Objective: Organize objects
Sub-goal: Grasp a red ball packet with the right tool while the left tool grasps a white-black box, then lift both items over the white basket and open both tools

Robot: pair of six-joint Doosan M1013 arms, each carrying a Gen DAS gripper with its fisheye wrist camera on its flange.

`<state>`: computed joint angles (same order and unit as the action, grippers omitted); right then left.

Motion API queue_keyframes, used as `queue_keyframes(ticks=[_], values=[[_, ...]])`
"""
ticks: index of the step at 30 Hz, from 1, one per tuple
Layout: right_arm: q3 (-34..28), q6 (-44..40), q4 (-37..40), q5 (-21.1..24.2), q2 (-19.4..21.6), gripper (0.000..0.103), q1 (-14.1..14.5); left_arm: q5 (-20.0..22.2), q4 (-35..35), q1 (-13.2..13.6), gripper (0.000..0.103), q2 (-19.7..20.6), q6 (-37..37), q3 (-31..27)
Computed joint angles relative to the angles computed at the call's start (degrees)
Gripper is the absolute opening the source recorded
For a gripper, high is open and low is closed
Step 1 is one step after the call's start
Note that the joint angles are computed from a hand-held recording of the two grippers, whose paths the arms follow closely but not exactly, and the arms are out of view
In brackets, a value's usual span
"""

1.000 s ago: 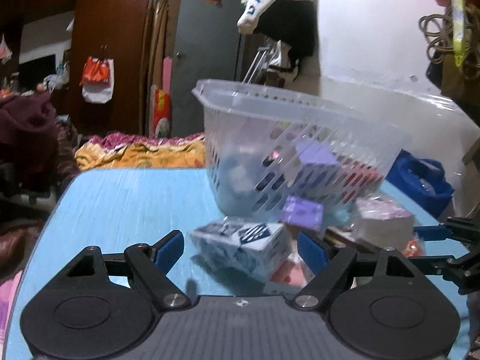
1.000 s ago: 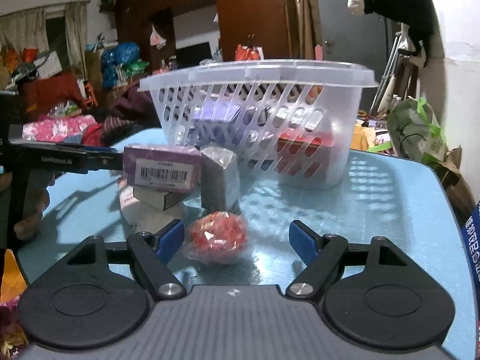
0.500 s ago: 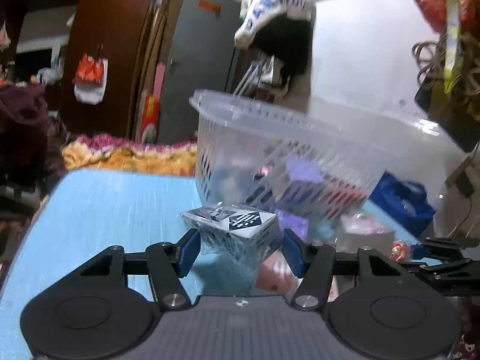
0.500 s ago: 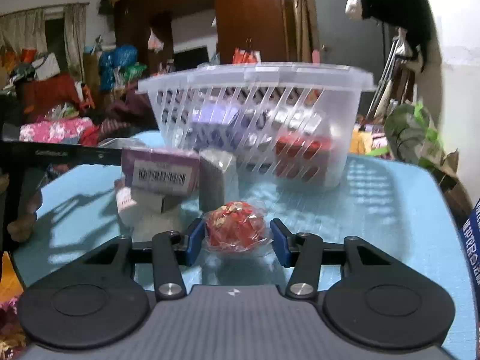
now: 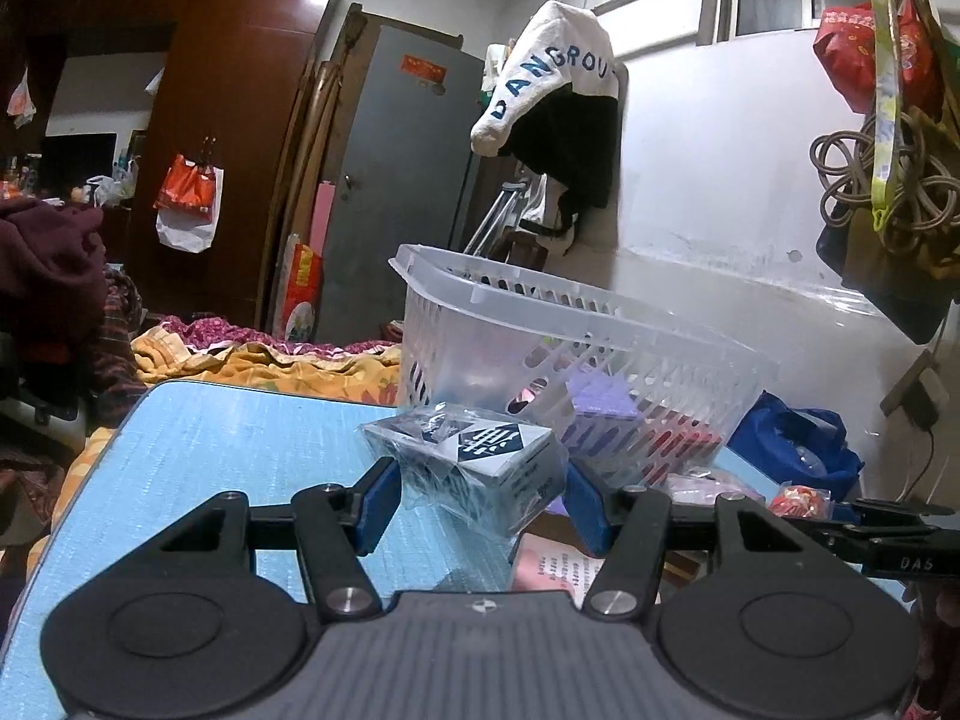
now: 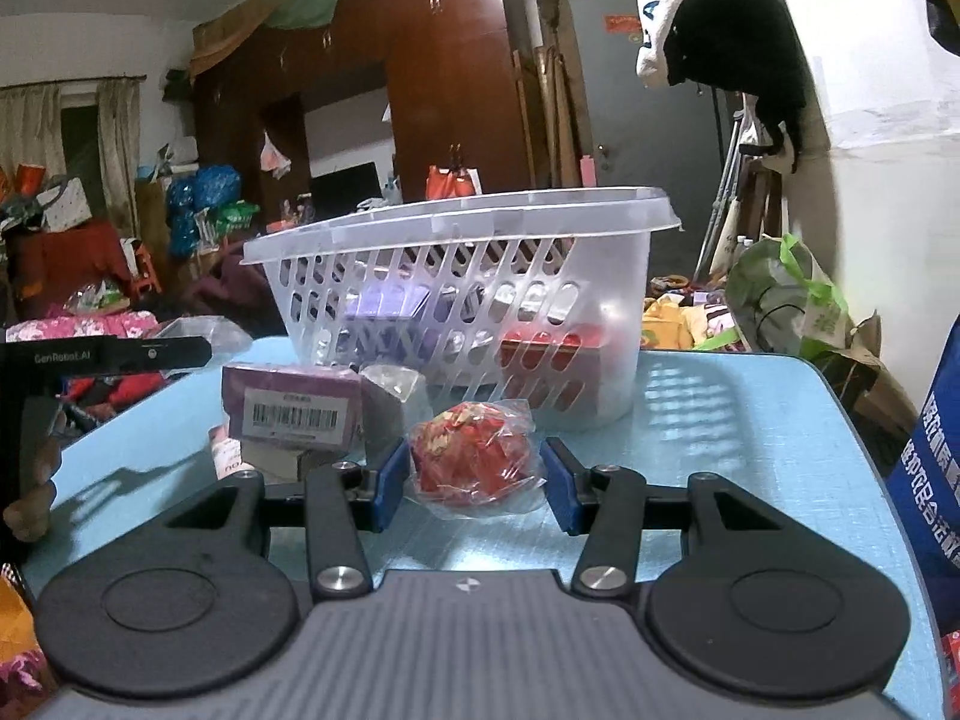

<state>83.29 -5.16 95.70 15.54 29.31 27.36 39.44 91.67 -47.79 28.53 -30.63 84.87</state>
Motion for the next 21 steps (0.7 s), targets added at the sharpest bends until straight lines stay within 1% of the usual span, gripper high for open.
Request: queue_keyframes(ticks=[10, 13, 14, 16, 18, 19, 21], values=[[1.60, -14.31, 16.92, 0.19, -0.36, 0.052, -0.04, 0.62, 1.01, -0.10, 0.063, -0.02, -1.35, 0.37], [1.73, -15.67, 18.51, 0.34, -0.38, 0.052, -0.07, 0.88, 1.46, -0.15, 0.063, -0.02, -1.76, 0.47], [1.89, -17.45, 20.23, 0.40, -0.43, 0.052, -0.05, 0.89, 1.53, -0.15, 0.063, 0.00, -1.78, 0.45], [2.76, -26.20, 28.36, 0.49, -0.74, 0.052, 0.17, 0.69, 1.51, -0.10, 0.063, -0.05, -1.73, 0.54], [3.18, -32.36, 33.77, 0.29, -0.92, 0.052, 0.46, 1.04, 1.72, -0.17, 0.063, -0.08, -1.83, 0.58], [3.38, -34.57, 35.84, 0.51, -0.97, 0.052, 0.51, 1.25, 1.99, -0.22, 0.063, -0.09, -2.04, 0.67], [3.61, -36.08, 37.66, 1.04, -1.04, 0.052, 0.48, 2.11, 3.72, -0.46, 0.063, -0.20, -3.41, 1.11]])
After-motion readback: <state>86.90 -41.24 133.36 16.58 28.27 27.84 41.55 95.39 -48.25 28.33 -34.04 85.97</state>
